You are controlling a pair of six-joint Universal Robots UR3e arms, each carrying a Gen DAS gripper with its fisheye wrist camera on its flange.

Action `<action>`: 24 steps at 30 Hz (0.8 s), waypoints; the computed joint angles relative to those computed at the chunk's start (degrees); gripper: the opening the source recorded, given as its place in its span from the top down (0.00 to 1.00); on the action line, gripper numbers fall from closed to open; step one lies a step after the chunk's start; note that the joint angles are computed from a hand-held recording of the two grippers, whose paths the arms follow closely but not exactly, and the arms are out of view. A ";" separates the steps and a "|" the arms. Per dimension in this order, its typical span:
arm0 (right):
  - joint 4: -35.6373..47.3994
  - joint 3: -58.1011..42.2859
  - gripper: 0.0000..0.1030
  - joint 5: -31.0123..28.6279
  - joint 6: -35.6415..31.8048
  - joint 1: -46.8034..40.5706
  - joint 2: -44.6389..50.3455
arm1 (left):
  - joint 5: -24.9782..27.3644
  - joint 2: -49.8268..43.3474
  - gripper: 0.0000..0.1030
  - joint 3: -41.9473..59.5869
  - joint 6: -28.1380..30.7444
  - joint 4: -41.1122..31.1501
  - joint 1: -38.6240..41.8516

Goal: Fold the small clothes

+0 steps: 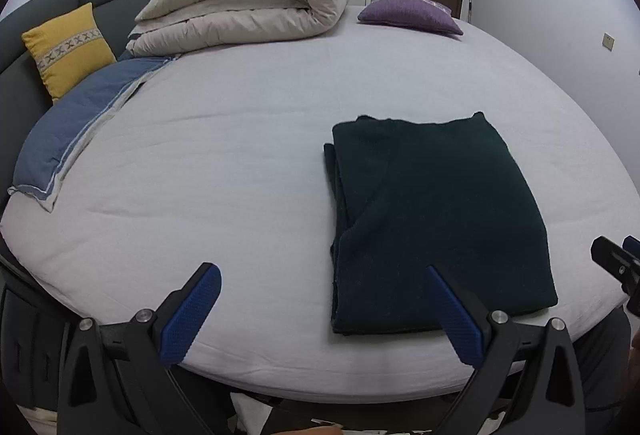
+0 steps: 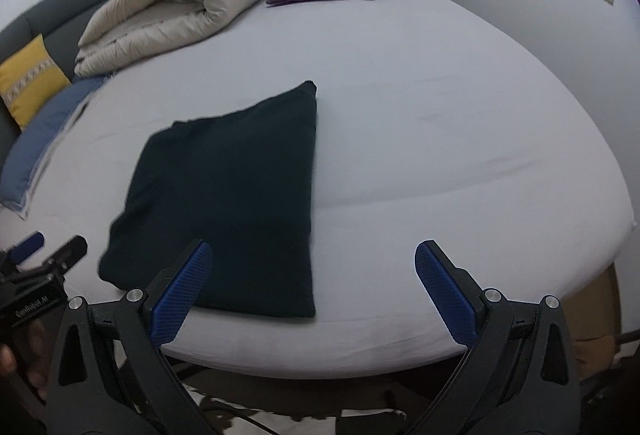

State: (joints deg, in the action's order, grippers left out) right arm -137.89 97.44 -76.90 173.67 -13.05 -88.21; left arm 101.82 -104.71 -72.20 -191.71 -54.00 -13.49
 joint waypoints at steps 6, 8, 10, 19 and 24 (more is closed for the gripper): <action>-1.99 0.70 0.00 -2.51 -0.82 2.29 0.79 | -1.60 0.15 0.00 -1.64 -0.17 0.75 1.15; -1.47 0.01 0.00 -1.57 -0.79 1.97 1.32 | -1.73 0.02 0.00 -1.87 0.06 0.91 1.34; -1.08 0.91 0.00 -0.91 -0.93 1.27 0.24 | -1.81 0.09 0.00 -2.22 0.19 1.05 1.31; 0.93 0.26 0.00 0.51 -1.94 -0.23 -0.35 | -1.96 -0.06 0.00 -2.17 0.41 1.16 1.04; 1.54 0.05 0.00 0.85 -2.27 -0.39 -0.59 | -2.02 -0.10 0.00 -2.11 0.38 1.14 1.07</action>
